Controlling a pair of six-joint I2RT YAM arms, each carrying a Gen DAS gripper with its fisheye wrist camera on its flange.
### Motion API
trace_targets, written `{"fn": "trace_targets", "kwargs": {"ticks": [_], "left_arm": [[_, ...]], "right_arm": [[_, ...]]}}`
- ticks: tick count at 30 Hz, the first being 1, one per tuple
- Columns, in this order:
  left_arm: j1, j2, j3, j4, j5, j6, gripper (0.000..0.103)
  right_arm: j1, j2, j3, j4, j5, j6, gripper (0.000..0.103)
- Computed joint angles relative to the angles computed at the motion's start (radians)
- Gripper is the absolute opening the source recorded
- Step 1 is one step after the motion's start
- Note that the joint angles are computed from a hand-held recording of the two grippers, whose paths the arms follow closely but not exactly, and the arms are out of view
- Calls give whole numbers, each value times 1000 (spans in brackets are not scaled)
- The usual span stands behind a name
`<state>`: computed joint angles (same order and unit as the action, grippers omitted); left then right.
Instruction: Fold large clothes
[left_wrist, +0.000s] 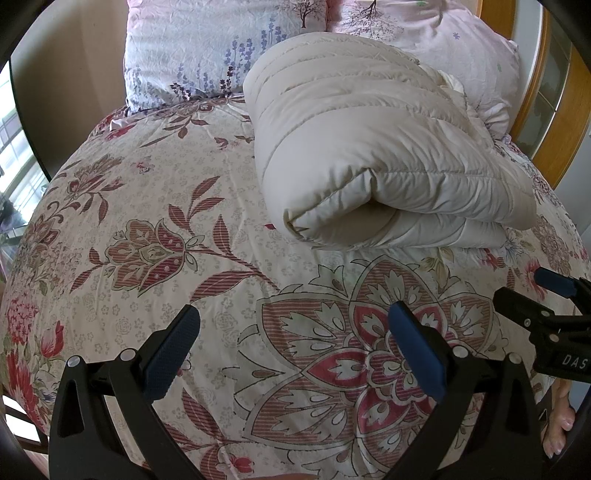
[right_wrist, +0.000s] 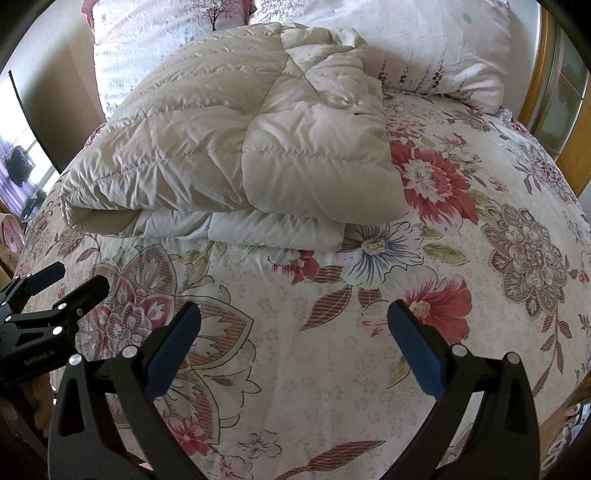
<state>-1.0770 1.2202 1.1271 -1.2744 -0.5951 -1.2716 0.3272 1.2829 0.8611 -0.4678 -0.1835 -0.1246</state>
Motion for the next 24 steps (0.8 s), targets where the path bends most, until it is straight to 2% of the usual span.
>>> {"fn": "trace_targets", "kwargs": {"ticks": [24], "left_arm": [[7, -5, -6, 14, 3, 15, 102]], "right_arm": [[11, 9, 3, -2, 1, 16, 101]]}}
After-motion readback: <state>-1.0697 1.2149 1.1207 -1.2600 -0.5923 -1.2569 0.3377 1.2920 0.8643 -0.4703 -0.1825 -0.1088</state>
